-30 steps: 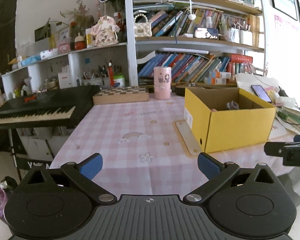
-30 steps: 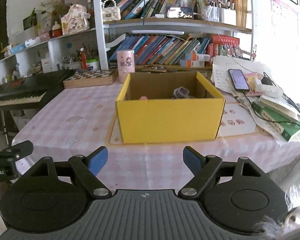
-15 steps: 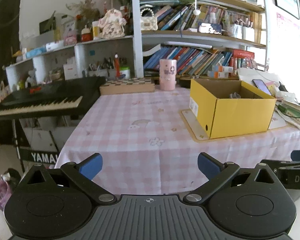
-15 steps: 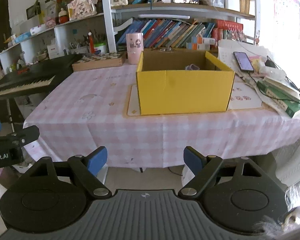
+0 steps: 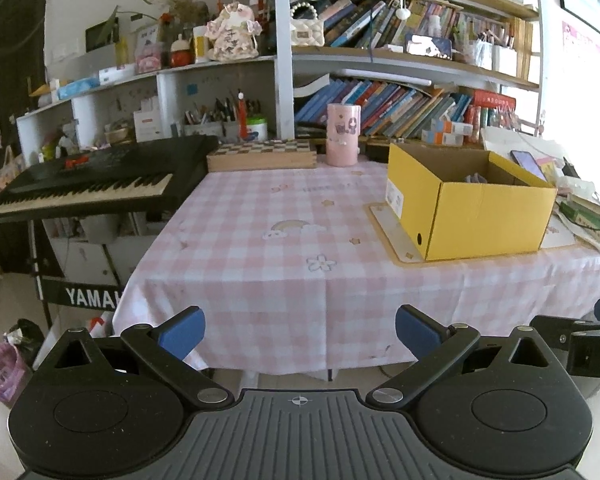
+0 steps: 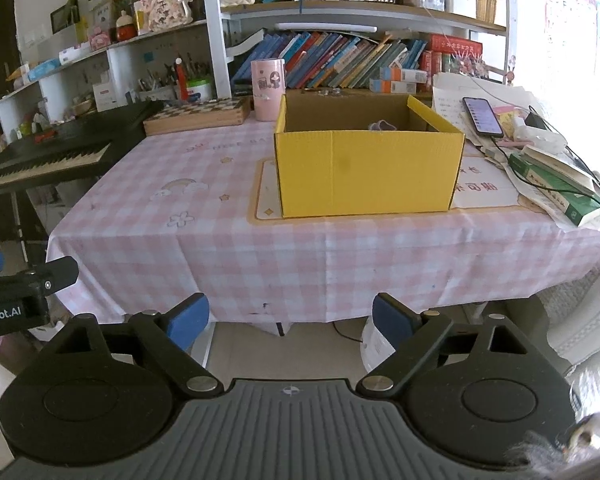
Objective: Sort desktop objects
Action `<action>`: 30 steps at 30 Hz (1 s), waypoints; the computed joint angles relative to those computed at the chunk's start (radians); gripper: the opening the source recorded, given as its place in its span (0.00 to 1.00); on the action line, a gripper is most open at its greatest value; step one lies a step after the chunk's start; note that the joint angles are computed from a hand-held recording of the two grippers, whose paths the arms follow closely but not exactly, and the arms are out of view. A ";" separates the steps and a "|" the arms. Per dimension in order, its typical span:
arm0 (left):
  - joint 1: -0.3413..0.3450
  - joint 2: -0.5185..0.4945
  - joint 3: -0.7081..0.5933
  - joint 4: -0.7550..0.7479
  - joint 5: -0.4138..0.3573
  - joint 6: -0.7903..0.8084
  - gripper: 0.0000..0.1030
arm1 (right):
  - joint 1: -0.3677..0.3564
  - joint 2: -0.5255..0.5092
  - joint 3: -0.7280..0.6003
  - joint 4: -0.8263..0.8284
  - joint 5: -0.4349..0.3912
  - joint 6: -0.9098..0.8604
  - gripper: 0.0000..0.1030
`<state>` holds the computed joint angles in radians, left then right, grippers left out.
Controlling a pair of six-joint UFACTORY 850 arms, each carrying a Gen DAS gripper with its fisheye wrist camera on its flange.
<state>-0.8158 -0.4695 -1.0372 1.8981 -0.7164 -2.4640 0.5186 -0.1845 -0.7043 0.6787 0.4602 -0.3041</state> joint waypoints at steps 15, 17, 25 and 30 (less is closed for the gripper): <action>-0.007 0.002 0.001 -0.002 0.010 0.024 1.00 | 0.006 0.005 0.005 0.046 -0.008 -0.042 0.96; -0.006 0.002 0.002 -0.002 0.014 0.025 1.00 | 0.006 0.005 0.004 0.050 -0.008 -0.045 0.97; -0.005 0.004 0.007 -0.004 0.014 0.021 1.00 | 0.009 -0.001 0.004 0.044 -0.014 -0.043 0.98; -0.006 0.005 0.010 0.003 0.009 0.017 1.00 | 0.011 -0.005 -0.005 0.054 -0.023 -0.056 0.98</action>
